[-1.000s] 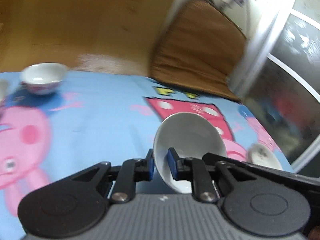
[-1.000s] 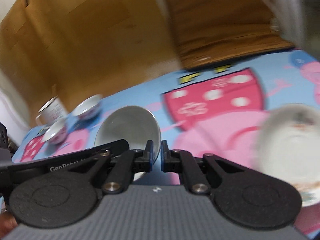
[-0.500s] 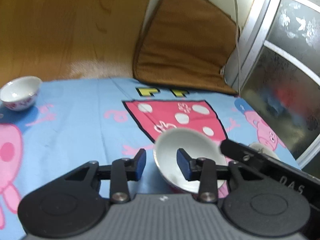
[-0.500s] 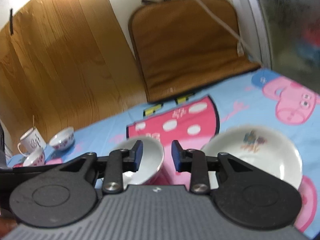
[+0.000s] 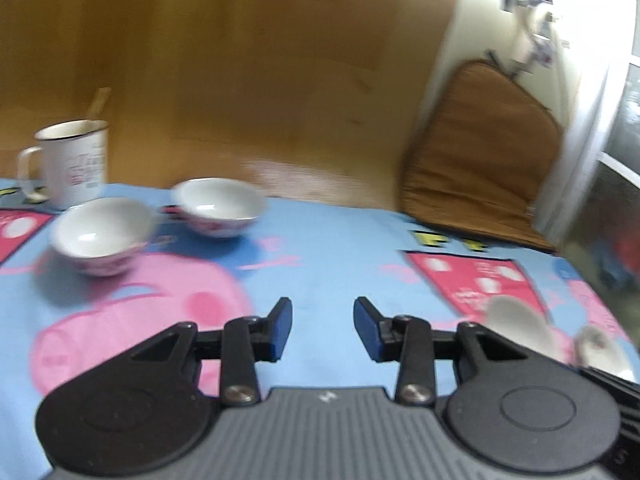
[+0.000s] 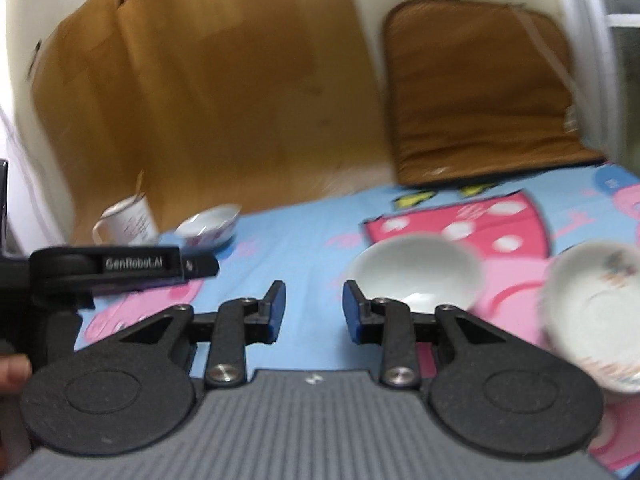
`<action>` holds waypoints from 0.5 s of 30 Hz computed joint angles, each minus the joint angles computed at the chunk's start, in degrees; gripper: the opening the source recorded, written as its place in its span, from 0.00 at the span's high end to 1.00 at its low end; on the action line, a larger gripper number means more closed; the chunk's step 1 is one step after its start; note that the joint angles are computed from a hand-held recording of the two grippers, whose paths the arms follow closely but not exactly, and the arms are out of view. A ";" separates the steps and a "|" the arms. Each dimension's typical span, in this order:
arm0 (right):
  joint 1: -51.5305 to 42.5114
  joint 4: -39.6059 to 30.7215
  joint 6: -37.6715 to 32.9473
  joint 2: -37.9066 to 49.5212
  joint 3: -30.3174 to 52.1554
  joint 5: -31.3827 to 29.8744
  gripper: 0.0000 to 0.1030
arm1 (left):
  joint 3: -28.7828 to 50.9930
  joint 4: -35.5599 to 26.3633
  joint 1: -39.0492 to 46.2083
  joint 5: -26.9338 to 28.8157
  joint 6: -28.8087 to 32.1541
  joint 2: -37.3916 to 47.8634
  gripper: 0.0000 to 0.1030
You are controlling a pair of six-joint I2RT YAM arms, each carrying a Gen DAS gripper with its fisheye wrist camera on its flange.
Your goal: Organize plates and bowls
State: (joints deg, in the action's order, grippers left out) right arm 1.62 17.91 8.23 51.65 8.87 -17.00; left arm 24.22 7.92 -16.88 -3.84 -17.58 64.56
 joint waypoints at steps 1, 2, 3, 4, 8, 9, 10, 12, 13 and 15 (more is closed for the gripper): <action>1.86 -0.37 0.15 0.69 0.33 0.91 0.66 | -1.03 0.21 1.93 0.34 0.60 -0.81 0.66; 3.65 -0.45 0.25 1.49 0.58 1.89 0.66 | -1.92 0.81 3.76 0.81 1.09 -1.08 0.66; 5.18 -0.36 0.19 2.70 0.99 2.68 0.66 | -2.87 1.49 5.91 1.44 1.62 -1.34 0.66; 6.71 -0.57 0.30 3.54 1.41 3.62 0.66 | -3.86 2.28 7.54 1.85 2.10 -1.61 0.66; 11.32 -1.33 0.82 8.85 4.00 5.95 0.66 | -6.28 5.14 12.66 2.63 2.80 -1.49 0.66; 11.63 -2.40 0.70 10.70 5.34 5.39 0.66 | -6.59 5.62 13.49 2.32 2.86 -1.70 0.66; 11.78 -3.81 0.40 12.54 6.91 4.41 0.66 | -6.80 6.54 13.60 1.52 2.96 -1.66 0.66; 12.06 -7.56 -0.44 13.94 10.30 3.33 0.66 | -7.96 8.83 14.53 0.43 3.95 -2.52 0.66; 11.43 -9.73 0.15 14.88 12.54 1.34 0.66 | -8.78 10.50 14.84 -0.33 4.23 -2.88 0.66; 10.63 -11.65 2.75 16.76 16.29 -1.41 0.66 | -10.01 13.11 15.91 -0.02 3.74 -2.80 0.66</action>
State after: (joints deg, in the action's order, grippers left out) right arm 12.26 6.25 10.97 68.41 25.15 -18.41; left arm 14.21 21.03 -0.97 -3.86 -13.85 61.76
